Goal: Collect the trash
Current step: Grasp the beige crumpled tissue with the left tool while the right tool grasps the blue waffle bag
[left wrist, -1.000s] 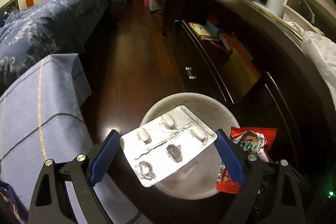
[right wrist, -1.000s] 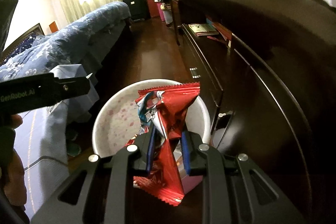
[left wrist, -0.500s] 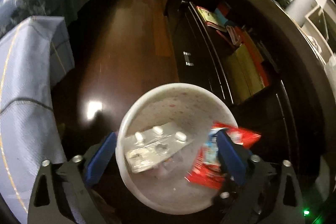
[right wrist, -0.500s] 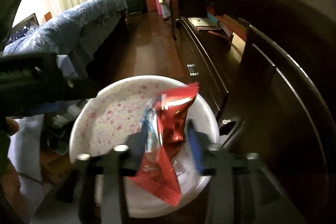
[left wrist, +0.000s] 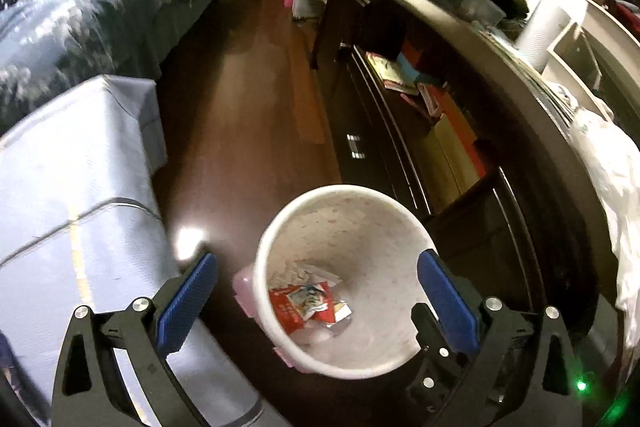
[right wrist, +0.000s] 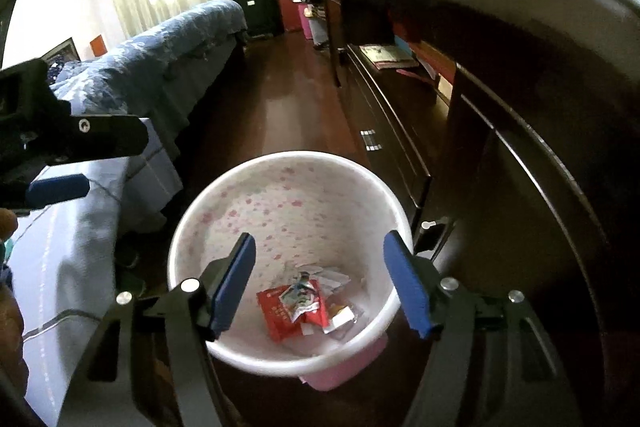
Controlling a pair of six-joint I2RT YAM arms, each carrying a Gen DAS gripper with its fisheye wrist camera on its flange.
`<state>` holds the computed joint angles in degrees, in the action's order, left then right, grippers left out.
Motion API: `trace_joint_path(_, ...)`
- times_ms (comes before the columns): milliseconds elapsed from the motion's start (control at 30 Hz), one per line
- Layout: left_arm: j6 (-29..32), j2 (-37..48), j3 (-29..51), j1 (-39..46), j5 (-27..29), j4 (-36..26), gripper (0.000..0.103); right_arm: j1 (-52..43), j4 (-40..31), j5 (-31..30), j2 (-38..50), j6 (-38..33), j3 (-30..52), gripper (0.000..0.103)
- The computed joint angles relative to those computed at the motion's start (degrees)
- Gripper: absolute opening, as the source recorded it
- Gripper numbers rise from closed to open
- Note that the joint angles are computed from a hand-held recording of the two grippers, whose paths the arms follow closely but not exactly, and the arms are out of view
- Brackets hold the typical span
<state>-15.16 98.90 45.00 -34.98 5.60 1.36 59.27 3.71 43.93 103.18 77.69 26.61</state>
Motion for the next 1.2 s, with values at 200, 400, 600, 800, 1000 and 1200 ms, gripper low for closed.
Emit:
trace_joint_path(200, 2.44, -10.90, -6.63, 2.97, -0.80, -1.20, 0.099, 7.52, -13.37, 3.28, -3.91, 7.31, 4.60, 0.075)
trace_joint_path(400, 6.42, -25.74, -14.65, 10.68, -0.34, -4.56, 0.099, 14.29, -22.75, 5.12, -2.46, 8.98, 13.50, 0.078)
trace_joint_path(600, 14.00, -38.17, -20.87, 27.97, 6.96, -11.06, 0.099, 17.73, -24.23, 4.31, 3.46, 1.68, 24.54, 0.080)
trace_joint_path(800, 24.27, -37.90, -22.56, 50.91, 18.72, -14.69, 0.099, 19.30, -24.93, 2.53, 10.02, -5.65, 35.23, 0.081)
trace_joint_path(1000, 29.27, -26.46, -21.68, 63.71, 21.30, -9.97, 0.099, 19.93, -26.10, 1.69, 13.87, -10.44, 42.41, 0.081)
trace_joint_path(1200, 29.62, -17.88, -20.80, 65.78, 19.34, -4.38, 0.099, 20.27, -28.27, 1.63, 16.48, -13.07, 47.97, 0.081)
